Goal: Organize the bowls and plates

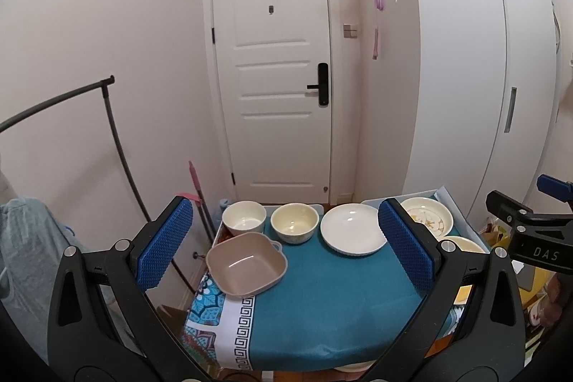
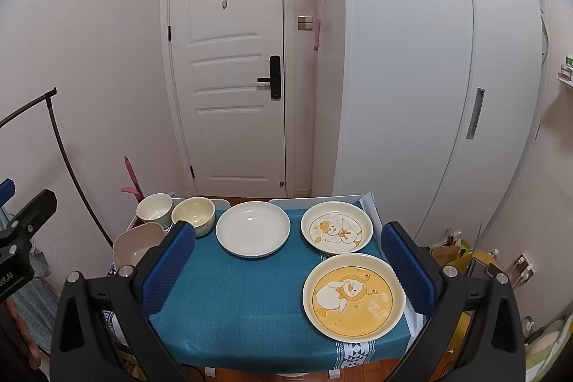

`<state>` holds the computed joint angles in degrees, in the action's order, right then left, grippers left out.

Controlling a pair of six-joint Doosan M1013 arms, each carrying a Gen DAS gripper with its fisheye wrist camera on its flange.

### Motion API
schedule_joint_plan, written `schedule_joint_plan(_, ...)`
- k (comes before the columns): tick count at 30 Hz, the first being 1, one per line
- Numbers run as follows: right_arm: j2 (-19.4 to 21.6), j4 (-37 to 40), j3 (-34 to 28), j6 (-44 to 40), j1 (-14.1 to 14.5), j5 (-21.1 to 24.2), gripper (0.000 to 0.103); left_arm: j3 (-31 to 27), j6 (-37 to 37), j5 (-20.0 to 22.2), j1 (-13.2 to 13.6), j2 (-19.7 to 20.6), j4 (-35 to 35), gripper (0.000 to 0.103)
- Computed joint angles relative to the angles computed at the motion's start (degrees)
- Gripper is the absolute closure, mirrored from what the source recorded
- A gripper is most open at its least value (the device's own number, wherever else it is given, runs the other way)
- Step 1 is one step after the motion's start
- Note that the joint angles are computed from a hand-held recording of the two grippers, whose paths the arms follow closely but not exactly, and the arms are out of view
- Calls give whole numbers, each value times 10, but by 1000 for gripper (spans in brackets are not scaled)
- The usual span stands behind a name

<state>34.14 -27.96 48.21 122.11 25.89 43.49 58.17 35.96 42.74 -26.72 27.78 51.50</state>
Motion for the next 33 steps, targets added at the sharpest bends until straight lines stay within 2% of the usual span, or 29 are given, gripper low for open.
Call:
schedule_joint_plan(14,1,0,3,-2,1,-4,0,-3,-8,12,-1,2,8,0)
schedule_joint_plan(21,4,3,-5,-5,1,5,0,-11,26,2,2,6,-23,0)
schedule_joint_plan(25,9,20,-6,-6,-7,5,0,-34,89,-9,12,23,-88,0)
schedule_joint_plan(27,11,34,-2,-9,-13,2,0,-55,143,-10,18,41,-148,0)
schedule_joint_plan(33,26,43,-6,-13,-32,49,0,-173,327,38,34,120,-329,0)
